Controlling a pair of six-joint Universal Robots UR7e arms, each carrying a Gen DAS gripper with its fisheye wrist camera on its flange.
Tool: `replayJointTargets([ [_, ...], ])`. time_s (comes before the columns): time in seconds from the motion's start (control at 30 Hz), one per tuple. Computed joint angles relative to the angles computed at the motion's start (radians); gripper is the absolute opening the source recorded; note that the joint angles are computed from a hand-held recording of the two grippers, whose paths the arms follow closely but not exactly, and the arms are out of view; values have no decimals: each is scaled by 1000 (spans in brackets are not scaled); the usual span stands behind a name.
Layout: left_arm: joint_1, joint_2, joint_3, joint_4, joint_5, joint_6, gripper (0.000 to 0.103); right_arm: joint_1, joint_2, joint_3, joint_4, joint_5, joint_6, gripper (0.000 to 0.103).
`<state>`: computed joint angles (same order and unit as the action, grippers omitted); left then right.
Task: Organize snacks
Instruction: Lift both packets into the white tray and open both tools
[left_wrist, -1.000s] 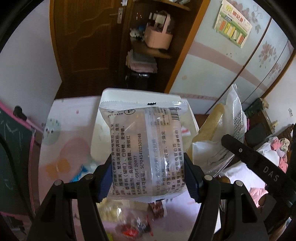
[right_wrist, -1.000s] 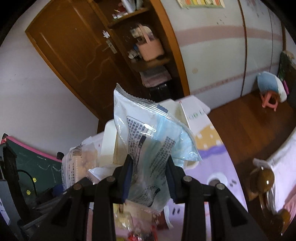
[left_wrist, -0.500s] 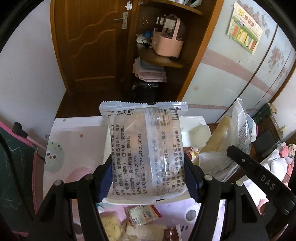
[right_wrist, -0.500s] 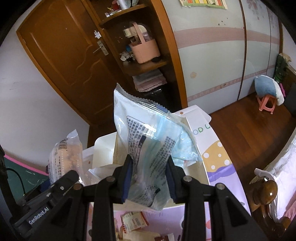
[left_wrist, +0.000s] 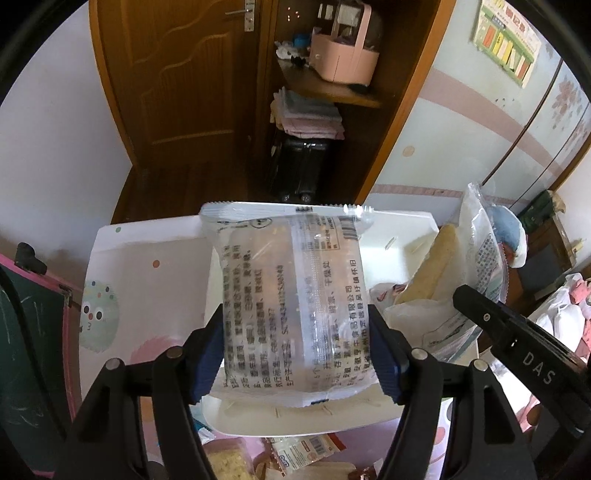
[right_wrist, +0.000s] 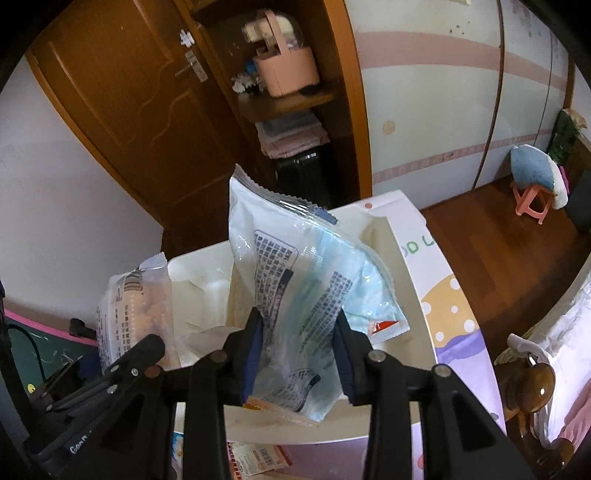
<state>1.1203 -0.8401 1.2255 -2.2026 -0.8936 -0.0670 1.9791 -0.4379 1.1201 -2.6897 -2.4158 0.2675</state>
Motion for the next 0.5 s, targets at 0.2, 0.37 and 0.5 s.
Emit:
replayJointTargets([
  [0.2, -2, 1, 26, -80, 16, 60, 85, -23, -2, -5, 62, 40, 58, 42],
  [0.37, -2, -6, 30, -76, 14, 57, 86, -34, -11, 16, 33, 88, 67, 44],
  [0.5, -5, -18, 39, -77, 16, 39, 87, -27, -2, 8, 9, 83, 33, 52],
])
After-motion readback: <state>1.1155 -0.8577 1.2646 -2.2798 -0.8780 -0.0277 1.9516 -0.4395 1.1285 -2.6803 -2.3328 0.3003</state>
